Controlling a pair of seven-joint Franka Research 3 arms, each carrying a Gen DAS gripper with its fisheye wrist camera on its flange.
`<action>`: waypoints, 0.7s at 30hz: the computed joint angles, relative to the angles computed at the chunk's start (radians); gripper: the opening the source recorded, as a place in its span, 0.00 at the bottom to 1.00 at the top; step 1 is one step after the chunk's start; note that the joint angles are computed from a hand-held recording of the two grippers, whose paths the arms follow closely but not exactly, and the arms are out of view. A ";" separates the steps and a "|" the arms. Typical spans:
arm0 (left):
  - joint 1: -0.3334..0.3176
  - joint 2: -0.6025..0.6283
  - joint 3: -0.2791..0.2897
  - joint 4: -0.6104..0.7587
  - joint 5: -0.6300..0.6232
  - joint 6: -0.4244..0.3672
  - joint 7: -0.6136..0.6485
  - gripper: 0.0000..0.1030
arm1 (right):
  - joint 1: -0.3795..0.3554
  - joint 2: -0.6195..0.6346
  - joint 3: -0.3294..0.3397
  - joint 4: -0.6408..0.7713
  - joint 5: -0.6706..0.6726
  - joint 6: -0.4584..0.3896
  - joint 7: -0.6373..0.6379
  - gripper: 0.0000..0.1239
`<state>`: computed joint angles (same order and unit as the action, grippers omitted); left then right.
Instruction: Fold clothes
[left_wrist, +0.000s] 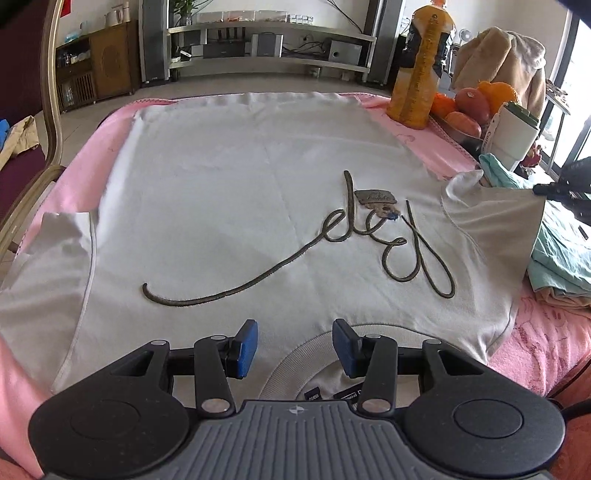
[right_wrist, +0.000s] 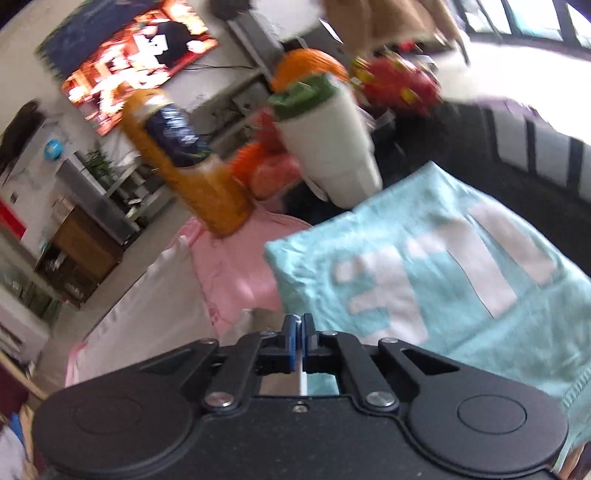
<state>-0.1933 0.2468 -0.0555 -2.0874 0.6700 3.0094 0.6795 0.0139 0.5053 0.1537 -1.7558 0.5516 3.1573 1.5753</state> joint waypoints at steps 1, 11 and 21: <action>-0.008 -0.002 0.009 -0.001 0.014 0.000 -0.013 0.43 | -0.033 0.000 0.050 -0.004 -0.009 0.017 -0.052 0.02; -0.048 -0.011 0.057 0.017 0.256 -0.049 -0.225 0.43 | -0.340 -0.007 0.533 -0.142 -0.212 -0.005 -0.621 0.02; -0.001 -0.016 0.014 0.015 0.287 -0.070 -0.272 0.43 | -0.361 -0.033 0.511 -0.082 0.055 -0.206 -0.670 0.11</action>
<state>-0.1940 0.2304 -0.0412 -2.0727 0.9570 2.9397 0.4078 -0.3468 0.4725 0.6649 -1.8381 0.6068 2.9516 0.9049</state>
